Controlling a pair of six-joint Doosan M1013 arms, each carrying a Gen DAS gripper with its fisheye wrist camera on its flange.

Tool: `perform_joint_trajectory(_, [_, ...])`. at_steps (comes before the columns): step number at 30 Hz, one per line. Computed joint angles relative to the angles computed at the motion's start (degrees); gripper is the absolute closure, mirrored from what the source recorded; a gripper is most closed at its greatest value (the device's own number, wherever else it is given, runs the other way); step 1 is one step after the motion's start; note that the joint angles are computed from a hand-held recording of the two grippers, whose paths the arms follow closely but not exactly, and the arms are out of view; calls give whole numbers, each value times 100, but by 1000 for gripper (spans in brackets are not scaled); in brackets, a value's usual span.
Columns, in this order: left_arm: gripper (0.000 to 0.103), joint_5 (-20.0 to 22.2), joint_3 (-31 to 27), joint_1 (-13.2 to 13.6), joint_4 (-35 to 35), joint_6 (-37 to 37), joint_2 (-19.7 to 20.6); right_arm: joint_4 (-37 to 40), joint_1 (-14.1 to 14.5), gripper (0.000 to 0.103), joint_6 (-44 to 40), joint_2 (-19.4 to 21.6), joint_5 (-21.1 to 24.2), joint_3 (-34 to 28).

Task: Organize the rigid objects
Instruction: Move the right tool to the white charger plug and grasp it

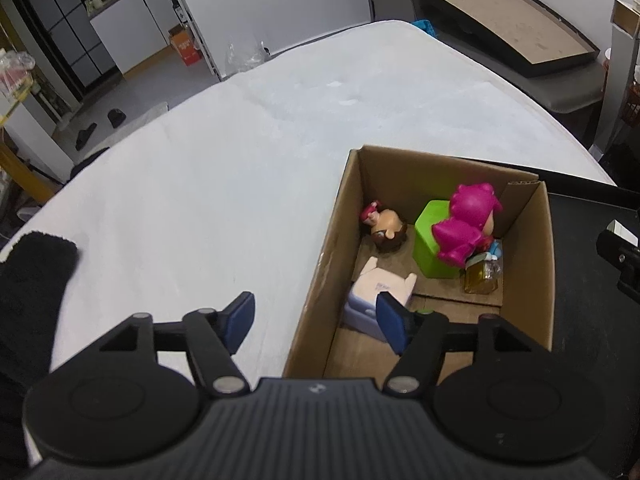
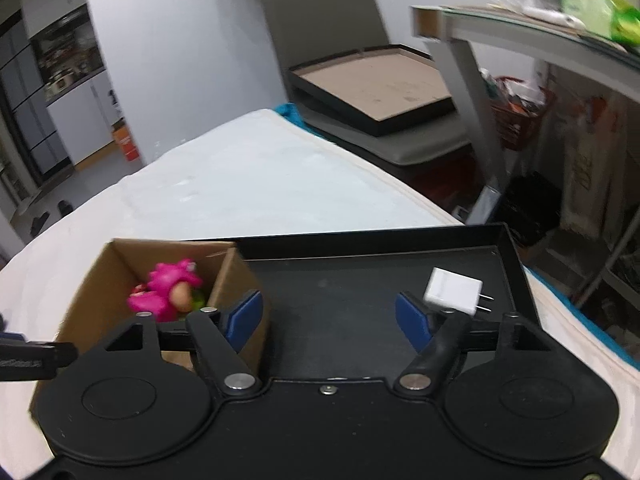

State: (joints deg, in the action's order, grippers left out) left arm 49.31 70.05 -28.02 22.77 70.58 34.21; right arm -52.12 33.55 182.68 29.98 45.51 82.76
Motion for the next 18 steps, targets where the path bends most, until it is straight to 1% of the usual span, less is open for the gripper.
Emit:
perform_joint_trajectory(7, [35,83,-142,-125,251,-155,65,153,-104,26,477,-2,116,152])
perform_joint_trajectory(14, [34,188,-342,-241,479,-270,216,221,-183,26,770,88,519,173])
perform_joint_trajectory(15, [34,207,-371,-255,510,-266,244,229,-202,25,857,97,548,184])
perform_joint_trajectory(18, [33,325,-462,-283,590,-271,332,330,-273,19,1070,161,689,171])
